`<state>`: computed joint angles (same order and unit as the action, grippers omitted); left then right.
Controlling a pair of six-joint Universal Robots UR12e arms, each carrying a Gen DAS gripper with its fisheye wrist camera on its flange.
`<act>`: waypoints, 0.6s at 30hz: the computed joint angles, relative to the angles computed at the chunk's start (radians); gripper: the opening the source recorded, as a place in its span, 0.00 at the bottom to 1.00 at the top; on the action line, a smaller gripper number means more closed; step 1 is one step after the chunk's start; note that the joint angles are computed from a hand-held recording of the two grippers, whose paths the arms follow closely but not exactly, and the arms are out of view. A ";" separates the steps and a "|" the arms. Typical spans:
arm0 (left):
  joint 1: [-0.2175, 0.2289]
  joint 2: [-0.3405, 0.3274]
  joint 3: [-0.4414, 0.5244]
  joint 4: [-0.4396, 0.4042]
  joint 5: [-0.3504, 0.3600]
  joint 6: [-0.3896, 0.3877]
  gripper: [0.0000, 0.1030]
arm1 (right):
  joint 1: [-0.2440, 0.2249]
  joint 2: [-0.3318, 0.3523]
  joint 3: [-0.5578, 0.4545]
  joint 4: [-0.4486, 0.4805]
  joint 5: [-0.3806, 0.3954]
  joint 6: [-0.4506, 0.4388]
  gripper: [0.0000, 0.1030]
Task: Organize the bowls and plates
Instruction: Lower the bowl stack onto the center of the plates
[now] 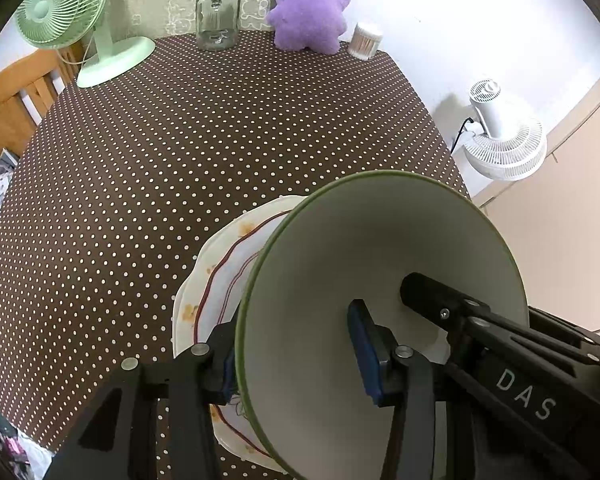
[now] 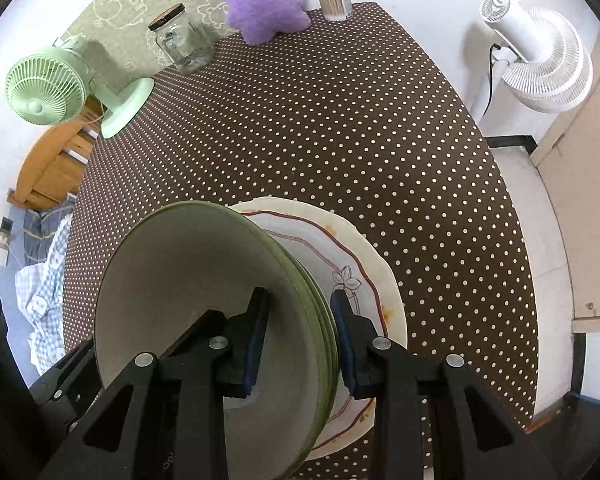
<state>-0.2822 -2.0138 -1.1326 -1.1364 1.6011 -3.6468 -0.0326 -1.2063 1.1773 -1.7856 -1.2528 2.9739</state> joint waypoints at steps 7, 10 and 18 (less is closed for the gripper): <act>-0.011 0.010 -0.009 -0.002 0.057 -0.039 0.66 | -0.003 -0.017 0.027 -0.056 0.000 -0.030 0.36; -0.013 0.021 -0.021 0.009 0.075 -0.057 0.79 | -0.003 -0.032 0.053 -0.117 -0.038 -0.016 0.60; -0.026 0.060 -0.051 0.072 0.170 -0.010 0.92 | 0.001 -0.086 0.123 -0.303 -0.069 -0.007 0.81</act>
<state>-0.3086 -1.9543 -1.1831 -1.0642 1.7709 -3.6573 -0.0313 -1.2921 1.3007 -2.0883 -1.3214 2.9667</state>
